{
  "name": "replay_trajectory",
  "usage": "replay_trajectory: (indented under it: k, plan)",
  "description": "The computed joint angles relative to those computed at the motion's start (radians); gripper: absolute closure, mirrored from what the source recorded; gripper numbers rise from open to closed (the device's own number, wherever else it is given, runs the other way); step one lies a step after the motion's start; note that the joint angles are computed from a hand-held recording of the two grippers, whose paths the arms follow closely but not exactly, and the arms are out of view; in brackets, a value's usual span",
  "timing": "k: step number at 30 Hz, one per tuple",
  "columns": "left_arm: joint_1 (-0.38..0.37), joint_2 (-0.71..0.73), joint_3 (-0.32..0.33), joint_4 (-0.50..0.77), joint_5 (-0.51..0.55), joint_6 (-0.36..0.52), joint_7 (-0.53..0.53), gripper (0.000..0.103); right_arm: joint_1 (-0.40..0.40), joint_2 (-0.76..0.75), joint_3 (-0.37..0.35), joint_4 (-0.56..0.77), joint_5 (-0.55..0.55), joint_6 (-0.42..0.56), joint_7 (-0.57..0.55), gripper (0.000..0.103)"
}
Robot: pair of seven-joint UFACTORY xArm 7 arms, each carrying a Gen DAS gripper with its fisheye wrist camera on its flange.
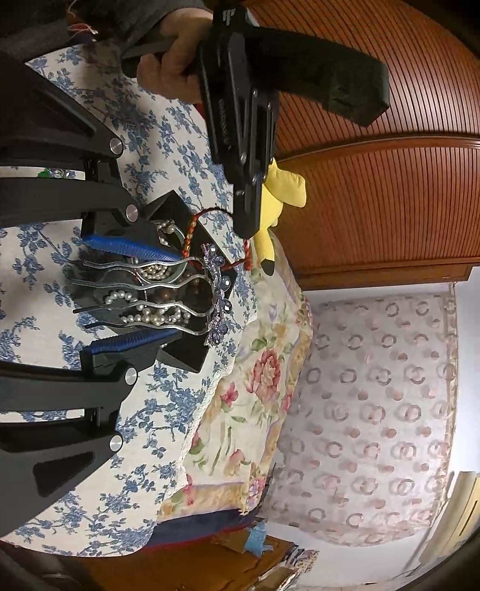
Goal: Organize jewelry
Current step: 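Carry the hair comb into the box with the right tool while the left tool drops the red bracelet in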
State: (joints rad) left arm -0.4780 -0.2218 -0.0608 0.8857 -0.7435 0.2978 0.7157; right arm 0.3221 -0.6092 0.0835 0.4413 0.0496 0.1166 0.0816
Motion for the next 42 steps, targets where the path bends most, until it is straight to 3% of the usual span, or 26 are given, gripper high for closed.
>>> replay_trajectory:
  k: [5,8,13,15,21,33,42]
  plan:
    - [0.018,0.032,-0.011,0.014,0.023,-0.010,-0.035,0.095,0.028,0.056,-0.033,0.023,0.013,-0.013,-0.024,0.064]
    - [0.024,0.035,-0.008,0.012,0.011,-0.010,-0.031,0.080,0.044,0.101,-0.048,0.043,0.028,-0.016,-0.042,0.064]
    - [0.038,-0.001,-0.006,-0.034,0.019,-0.023,-0.057,0.062,0.064,0.162,-0.059,0.071,0.056,-0.021,-0.066,0.064]
    - [0.046,-0.022,-0.007,-0.064,0.049,-0.042,-0.085,0.051,0.067,0.186,-0.058,0.081,0.064,-0.026,-0.074,0.064]
    - [0.050,-0.080,0.019,-0.133,0.151,-0.063,-0.161,0.032,0.062,0.238,-0.033,0.104,0.074,-0.040,-0.081,0.064]
    - [0.014,-0.163,0.088,-0.217,0.223,-0.066,-0.211,0.025,0.002,0.194,0.026,0.086,0.030,-0.032,-0.004,0.064]
    - [-0.024,-0.254,0.099,-0.309,0.253,-0.060,-0.233,0.024,-0.035,-0.014,0.075,-0.043,-0.011,0.017,0.109,0.064]
